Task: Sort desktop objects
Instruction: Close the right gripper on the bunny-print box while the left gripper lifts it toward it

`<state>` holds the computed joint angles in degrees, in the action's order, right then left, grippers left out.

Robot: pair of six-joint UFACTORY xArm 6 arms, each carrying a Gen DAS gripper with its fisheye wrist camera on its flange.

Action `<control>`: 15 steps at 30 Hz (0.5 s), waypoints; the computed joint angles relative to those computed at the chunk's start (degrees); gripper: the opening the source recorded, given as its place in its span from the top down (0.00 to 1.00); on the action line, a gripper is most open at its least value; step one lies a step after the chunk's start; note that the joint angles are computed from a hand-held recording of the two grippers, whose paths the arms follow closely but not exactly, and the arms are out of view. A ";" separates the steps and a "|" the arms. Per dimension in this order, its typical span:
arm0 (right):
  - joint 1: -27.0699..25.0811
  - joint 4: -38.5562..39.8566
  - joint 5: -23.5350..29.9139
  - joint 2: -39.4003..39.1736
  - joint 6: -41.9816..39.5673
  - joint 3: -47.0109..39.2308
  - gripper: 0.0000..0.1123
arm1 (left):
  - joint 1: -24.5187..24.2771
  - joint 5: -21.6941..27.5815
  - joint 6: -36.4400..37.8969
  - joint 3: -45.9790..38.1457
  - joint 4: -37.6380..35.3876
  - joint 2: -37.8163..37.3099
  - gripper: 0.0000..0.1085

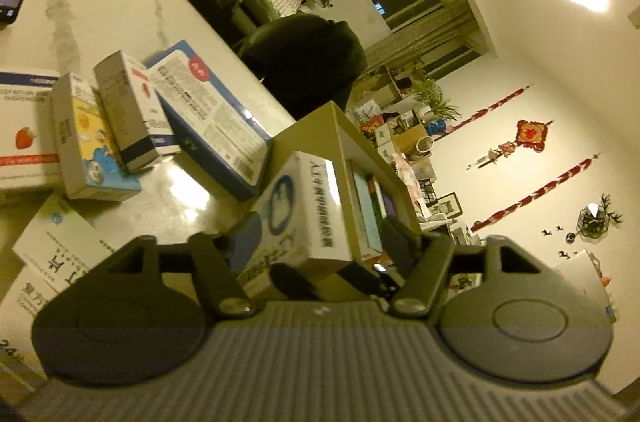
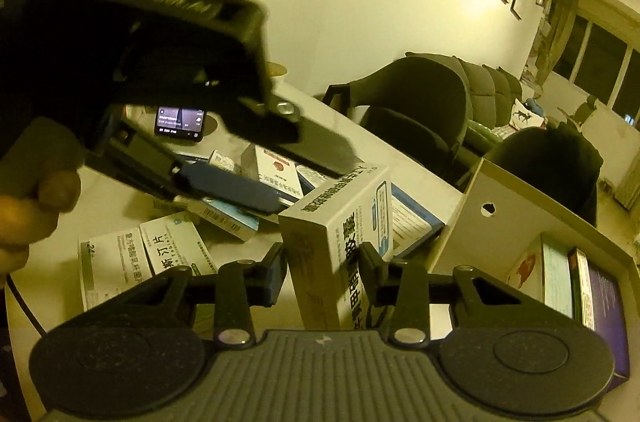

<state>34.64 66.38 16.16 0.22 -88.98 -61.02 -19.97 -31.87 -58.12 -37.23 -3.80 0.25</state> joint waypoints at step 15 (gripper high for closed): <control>-6.70 -0.10 12.50 0.32 10.82 -4.38 0.69 | -1.31 0.77 9.05 3.06 -2.12 -2.25 0.09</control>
